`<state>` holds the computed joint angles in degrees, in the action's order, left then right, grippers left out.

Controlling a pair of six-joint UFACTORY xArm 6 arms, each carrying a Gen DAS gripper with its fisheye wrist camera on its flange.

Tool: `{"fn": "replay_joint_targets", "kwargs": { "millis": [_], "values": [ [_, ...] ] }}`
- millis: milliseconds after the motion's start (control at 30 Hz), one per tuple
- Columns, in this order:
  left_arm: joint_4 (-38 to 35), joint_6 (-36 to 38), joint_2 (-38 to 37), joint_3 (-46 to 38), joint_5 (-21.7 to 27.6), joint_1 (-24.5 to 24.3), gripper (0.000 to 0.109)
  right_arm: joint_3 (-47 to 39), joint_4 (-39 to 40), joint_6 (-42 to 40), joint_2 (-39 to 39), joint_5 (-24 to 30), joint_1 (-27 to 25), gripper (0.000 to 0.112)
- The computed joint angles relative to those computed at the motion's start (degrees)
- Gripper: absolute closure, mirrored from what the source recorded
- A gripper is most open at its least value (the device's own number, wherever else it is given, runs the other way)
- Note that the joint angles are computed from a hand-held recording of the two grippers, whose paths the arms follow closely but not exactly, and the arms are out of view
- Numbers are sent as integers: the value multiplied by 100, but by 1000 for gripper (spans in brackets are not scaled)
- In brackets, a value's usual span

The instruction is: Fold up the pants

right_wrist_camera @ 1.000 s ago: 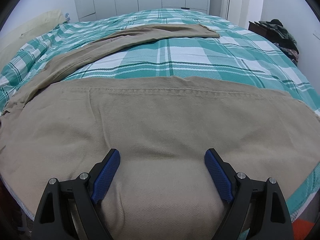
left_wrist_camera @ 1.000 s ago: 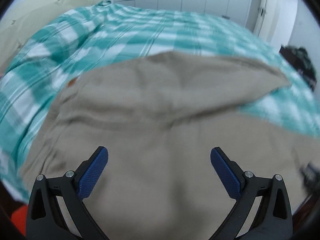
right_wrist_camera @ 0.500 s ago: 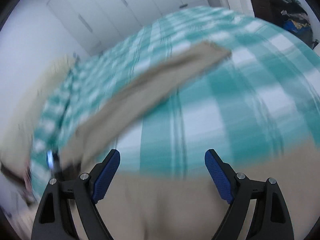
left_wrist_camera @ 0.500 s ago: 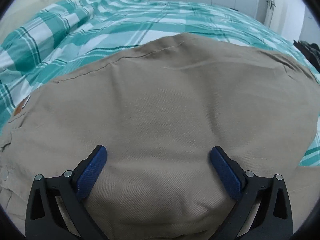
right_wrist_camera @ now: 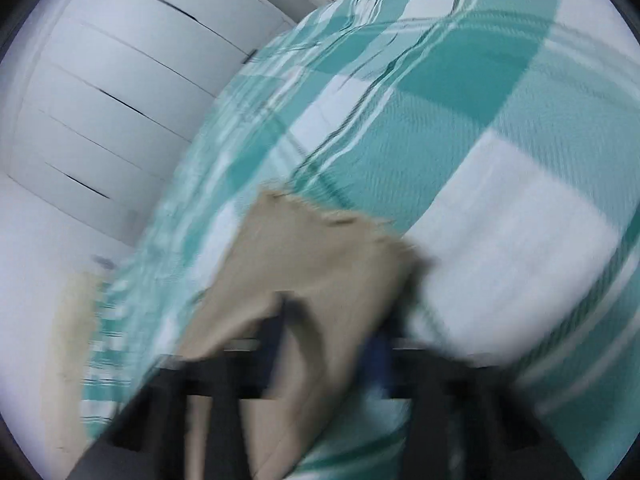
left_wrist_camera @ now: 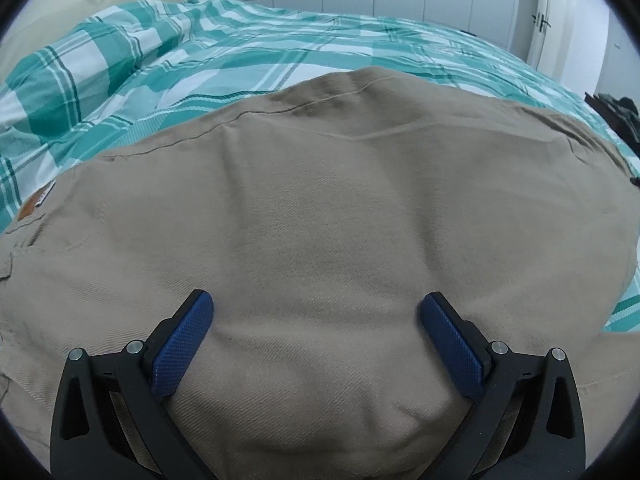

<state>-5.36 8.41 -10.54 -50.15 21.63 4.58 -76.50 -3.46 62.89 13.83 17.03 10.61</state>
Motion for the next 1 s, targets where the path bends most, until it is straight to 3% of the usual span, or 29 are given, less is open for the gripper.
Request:
{"fn": "replay_joint_targets", "kwargs": {
  "millis": [67,200,300,400,500,567,667,700,767,833,900,1000],
  "values": [
    [22,-17,9,-8,1,0,6,-404,-667,-118,25,671,47,104],
    [100,-72,12,-24,31,0,6,-837,-800,-2336,-255,1146,683,106],
    [290,-221,19,-63,98,-11,6,-321,-141,-4130,-1145,1285,1456,107],
    [565,-421,19,-121,208,-24,6,718,384,-4801,-2449,1469,2234,107],
    [995,-741,1,-192,362,-50,6,1908,-158,-4005,-3847,1944,2673,107],
    [1508,-1177,-24,-285,597,-92,6,2737,-782,-2806,-4781,2521,2581,106],
    [2127,-1650,-88,-638,1508,-219,6,3284,-1793,-1418,-5441,4170,2282,77],
    [2149,-1636,-130,-764,1842,-258,6,3252,-2029,-1197,-5488,4769,2289,75],
    [1747,-1286,-433,-847,2372,-251,6,3324,-2317,-703,-5779,5488,2242,74],
    [830,-510,-1064,-545,2507,-103,6,3345,-2456,-54,-6150,5705,2248,64],
    [269,73,-1808,-74,2717,4,6,3185,-2841,582,-6218,5928,2757,51],
    [77,365,-2741,636,3130,73,6,2643,-3528,1350,-5763,5958,3932,47]
  ]
}}
